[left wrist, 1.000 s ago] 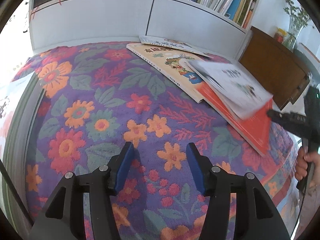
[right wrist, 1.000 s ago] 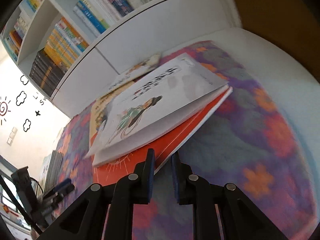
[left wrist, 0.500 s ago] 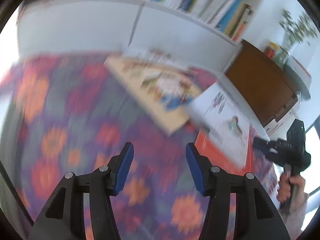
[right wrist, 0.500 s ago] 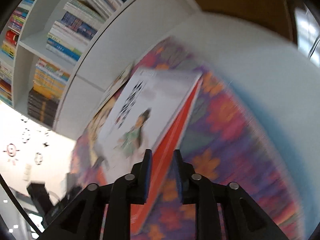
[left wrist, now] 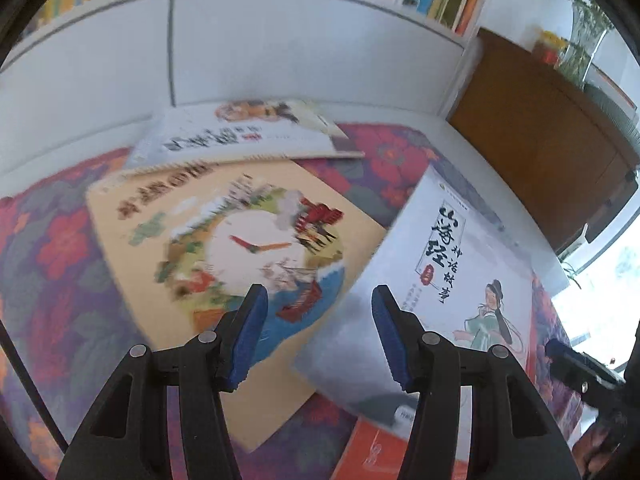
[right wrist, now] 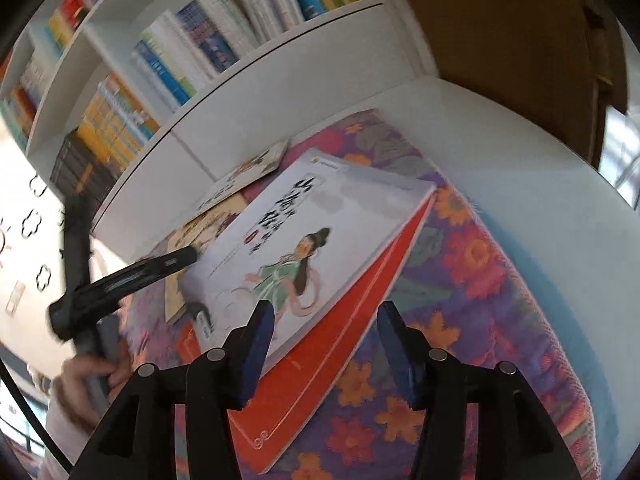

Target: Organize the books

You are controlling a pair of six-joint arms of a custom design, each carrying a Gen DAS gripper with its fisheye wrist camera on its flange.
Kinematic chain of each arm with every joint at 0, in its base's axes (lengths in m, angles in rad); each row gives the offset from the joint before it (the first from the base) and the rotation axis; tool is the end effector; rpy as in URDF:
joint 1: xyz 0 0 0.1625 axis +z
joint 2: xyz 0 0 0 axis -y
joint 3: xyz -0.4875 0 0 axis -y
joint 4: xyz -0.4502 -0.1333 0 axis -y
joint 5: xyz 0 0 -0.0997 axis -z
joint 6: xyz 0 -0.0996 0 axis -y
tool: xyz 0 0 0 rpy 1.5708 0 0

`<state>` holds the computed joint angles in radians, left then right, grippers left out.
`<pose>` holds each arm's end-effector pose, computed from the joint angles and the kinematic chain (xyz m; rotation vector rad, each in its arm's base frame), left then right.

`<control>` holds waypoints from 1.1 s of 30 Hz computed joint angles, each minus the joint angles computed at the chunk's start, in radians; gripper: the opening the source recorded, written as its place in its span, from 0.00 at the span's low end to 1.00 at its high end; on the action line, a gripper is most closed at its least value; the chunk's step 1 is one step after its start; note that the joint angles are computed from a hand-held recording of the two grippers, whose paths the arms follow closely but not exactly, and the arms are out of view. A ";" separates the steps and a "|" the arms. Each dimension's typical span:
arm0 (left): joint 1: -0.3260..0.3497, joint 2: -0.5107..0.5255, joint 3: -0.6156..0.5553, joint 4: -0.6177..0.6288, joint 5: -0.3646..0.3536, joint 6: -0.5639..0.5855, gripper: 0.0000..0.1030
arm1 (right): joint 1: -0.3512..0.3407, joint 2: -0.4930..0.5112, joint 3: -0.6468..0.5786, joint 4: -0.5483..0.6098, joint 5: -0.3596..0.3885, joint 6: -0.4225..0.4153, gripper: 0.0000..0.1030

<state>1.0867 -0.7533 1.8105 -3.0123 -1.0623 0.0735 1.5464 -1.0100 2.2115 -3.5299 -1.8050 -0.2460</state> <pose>-0.1657 -0.7058 0.0606 0.6005 2.5845 -0.6451 0.0965 -0.5633 0.1536 0.1691 -2.6381 0.9996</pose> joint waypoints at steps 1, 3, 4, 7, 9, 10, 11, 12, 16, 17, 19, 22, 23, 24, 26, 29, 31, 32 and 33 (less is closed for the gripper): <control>-0.004 0.008 0.002 -0.018 0.007 0.018 0.50 | -0.003 -0.001 -0.001 0.016 0.013 -0.003 0.51; -0.018 0.019 0.002 -0.020 0.031 0.065 0.51 | -0.002 0.006 -0.015 0.072 0.018 -0.016 0.51; -0.028 0.023 0.009 -0.027 0.045 0.097 0.51 | 0.003 0.013 -0.018 0.073 0.009 -0.037 0.51; -0.043 0.020 0.023 -0.004 0.048 0.146 0.52 | 0.041 0.056 -0.039 0.049 -0.065 -0.156 0.52; -0.055 0.015 0.037 0.000 0.063 0.163 0.53 | 0.042 0.064 -0.036 0.046 -0.049 -0.172 0.55; -0.059 0.010 0.048 -0.004 0.067 0.174 0.53 | 0.040 0.064 -0.034 0.041 -0.042 -0.172 0.56; -0.059 0.004 0.056 0.004 0.063 0.173 0.53 | 0.034 0.059 -0.031 0.046 -0.029 -0.167 0.56; -0.059 -0.005 0.064 0.017 0.056 0.165 0.53 | 0.020 0.047 -0.026 0.054 0.003 -0.150 0.56; -0.073 -0.057 0.127 0.050 0.042 0.129 0.53 | -0.036 0.003 -0.013 0.111 0.139 -0.063 0.56; -0.077 -0.072 0.148 0.052 0.041 0.118 0.53 | -0.042 -0.002 -0.012 0.122 0.154 -0.049 0.56; -0.084 -0.104 0.192 0.051 0.039 0.092 0.53 | -0.043 -0.013 -0.008 0.149 0.167 -0.028 0.56; -0.097 -0.163 0.275 0.025 0.048 0.039 0.53 | -0.024 -0.016 0.007 0.166 0.157 -0.021 0.56; -0.101 -0.185 0.303 0.016 0.048 0.018 0.53 | -0.018 -0.016 0.015 0.168 0.157 -0.020 0.56; -0.105 -0.210 0.333 0.015 0.047 -0.005 0.53 | -0.010 -0.016 0.026 0.171 0.158 -0.021 0.56; -0.115 -0.258 0.386 0.020 0.048 -0.047 0.53 | 0.006 -0.016 0.048 0.174 0.152 -0.024 0.56; -0.138 -0.346 0.488 0.011 0.051 -0.103 0.53 | 0.031 -0.018 0.077 0.203 0.151 -0.020 0.56; -0.144 -0.389 0.538 -0.006 0.043 -0.134 0.53 | 0.047 -0.017 0.093 0.215 0.142 -0.019 0.56; -0.150 -0.418 0.570 -0.005 0.040 -0.156 0.53 | 0.054 -0.014 0.102 0.217 0.137 -0.020 0.56; -0.157 -0.447 0.602 -0.006 0.042 -0.179 0.53 | 0.065 -0.009 0.112 0.216 0.129 -0.019 0.56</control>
<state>0.9301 -1.1999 2.4125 -3.0180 -1.0204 -0.1050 1.6113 -1.0194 2.3234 -3.3142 -1.6760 -0.2653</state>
